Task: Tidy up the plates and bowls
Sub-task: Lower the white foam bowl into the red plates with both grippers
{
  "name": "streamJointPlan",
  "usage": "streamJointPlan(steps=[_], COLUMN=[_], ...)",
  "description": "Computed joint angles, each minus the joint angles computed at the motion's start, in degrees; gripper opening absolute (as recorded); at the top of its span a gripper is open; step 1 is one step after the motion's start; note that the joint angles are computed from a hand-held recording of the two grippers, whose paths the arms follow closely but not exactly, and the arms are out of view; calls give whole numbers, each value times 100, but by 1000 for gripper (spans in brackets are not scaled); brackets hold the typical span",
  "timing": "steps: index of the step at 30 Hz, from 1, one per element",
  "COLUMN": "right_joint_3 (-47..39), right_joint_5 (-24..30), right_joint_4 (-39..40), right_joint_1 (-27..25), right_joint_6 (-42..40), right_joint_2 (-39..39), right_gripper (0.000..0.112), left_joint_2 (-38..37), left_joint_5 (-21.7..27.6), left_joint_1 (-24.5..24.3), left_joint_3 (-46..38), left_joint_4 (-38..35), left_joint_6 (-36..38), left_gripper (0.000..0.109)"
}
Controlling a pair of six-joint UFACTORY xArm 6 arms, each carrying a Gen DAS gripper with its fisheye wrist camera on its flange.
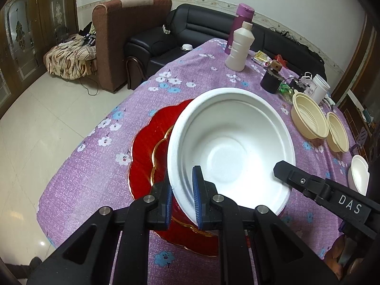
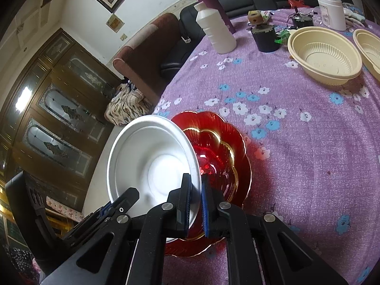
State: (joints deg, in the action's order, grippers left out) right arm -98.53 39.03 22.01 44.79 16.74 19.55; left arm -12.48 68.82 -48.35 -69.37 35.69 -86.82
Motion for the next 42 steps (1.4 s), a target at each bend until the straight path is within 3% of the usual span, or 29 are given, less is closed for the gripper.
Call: streamJointPlan(steps=[42], right_joint_3=[-540], right_joint_5=[527], right_joint_4=[-44], right_joint_1=[-33], right_joint_6=[-9], right_joint_2=[504], right_gripper=[9], left_joint_2=[39], left_joint_5=[-235], left_joint_1=[306], left_joint_3=[225], left_joint_4=[-743], left_joint_6=[296], left_gripper=[13])
